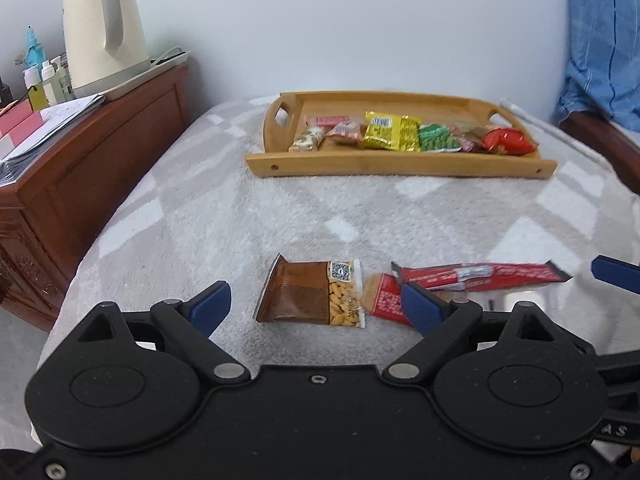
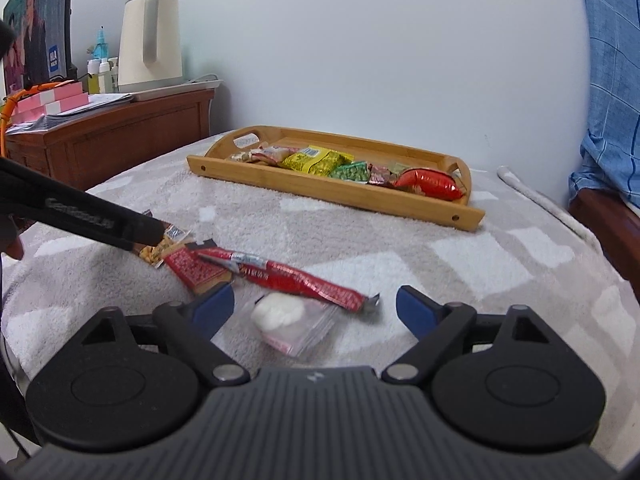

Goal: Organize snacks
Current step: 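Move both tools back from the tray to the loose snacks on the blanket, then grasp the brown almond biscuit packet with the left tool while the right tool grasps the clear candy bag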

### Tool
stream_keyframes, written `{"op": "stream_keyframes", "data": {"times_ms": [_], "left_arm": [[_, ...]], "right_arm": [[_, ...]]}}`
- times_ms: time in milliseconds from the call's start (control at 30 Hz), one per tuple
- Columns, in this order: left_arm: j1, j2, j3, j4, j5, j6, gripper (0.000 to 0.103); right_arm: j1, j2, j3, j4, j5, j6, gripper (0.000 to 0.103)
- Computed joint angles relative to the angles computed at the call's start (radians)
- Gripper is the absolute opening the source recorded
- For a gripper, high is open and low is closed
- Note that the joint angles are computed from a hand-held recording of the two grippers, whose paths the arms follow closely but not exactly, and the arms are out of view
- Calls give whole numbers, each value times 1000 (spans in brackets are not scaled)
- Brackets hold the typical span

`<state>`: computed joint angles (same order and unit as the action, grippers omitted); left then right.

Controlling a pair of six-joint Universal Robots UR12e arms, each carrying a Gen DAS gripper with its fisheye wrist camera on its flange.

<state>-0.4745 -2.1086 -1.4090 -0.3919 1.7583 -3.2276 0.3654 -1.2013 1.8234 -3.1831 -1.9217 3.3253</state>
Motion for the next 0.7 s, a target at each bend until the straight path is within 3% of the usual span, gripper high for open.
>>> {"op": "stream_keyframes", "data": {"times_ms": [167,467,700], "left_arm": [[-1,-20,14,-20,26,-12,81],[6,-20,1,-29,2,-17,70],[10,-23,-5,-13,-2,14,72]], "right_arm": [[4,10,-3,11,3,10,87],[1,25,-7,2,19,16,78],[-4,32,-10,-6,47,-7,77]]}}
